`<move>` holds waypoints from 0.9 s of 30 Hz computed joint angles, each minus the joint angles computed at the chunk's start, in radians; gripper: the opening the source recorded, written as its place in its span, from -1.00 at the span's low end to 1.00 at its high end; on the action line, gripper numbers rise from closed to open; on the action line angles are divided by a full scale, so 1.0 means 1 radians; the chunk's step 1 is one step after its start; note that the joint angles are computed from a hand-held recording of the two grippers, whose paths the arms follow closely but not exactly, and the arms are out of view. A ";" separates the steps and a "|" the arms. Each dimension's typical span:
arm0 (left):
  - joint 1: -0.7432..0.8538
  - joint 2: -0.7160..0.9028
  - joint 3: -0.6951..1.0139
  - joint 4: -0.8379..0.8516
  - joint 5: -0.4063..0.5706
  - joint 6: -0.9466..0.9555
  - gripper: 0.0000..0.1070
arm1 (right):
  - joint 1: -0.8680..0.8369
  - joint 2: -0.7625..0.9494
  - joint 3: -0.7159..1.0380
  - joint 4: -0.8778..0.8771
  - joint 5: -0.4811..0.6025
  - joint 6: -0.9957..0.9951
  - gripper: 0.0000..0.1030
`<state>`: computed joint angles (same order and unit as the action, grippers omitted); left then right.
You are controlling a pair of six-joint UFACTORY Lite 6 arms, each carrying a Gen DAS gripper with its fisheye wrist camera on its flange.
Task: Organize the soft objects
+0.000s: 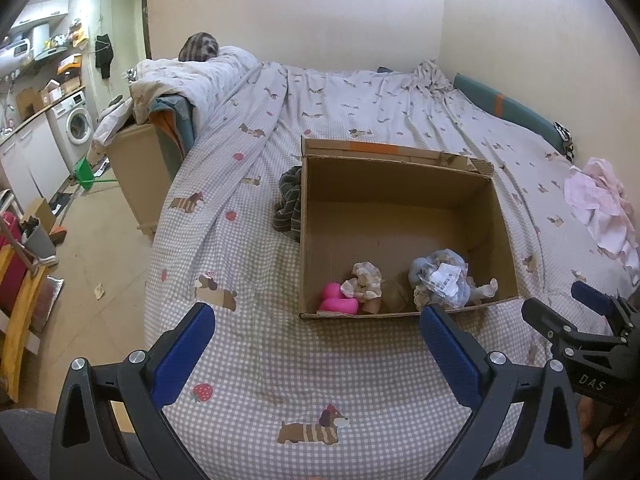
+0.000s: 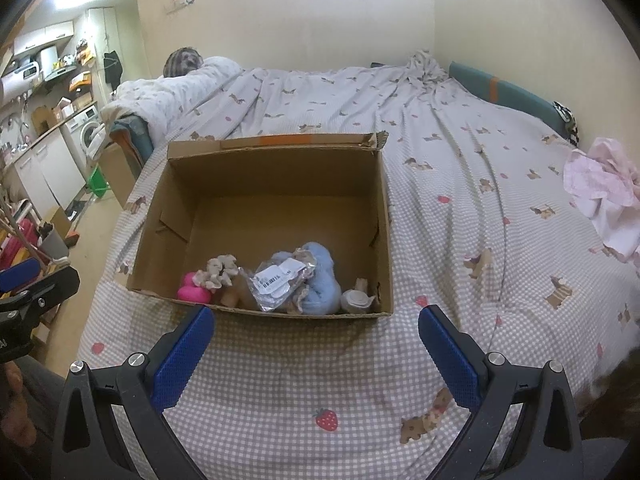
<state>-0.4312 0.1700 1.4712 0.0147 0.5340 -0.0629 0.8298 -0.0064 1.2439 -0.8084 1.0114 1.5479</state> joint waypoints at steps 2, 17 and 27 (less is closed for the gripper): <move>0.001 0.002 0.003 -0.004 0.002 0.001 0.91 | 0.000 0.001 0.001 -0.001 0.000 0.000 1.00; -0.017 0.008 -0.001 0.013 -0.007 -0.005 0.91 | -0.004 -0.008 -0.004 -0.019 0.030 0.012 1.00; -0.014 0.007 -0.001 0.007 -0.008 0.005 0.91 | -0.003 -0.008 -0.005 -0.018 0.023 0.018 1.00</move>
<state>-0.4452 0.1769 1.4701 0.0221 0.5260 -0.0581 0.8268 -0.0141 1.2393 -0.8266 1.0344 1.5655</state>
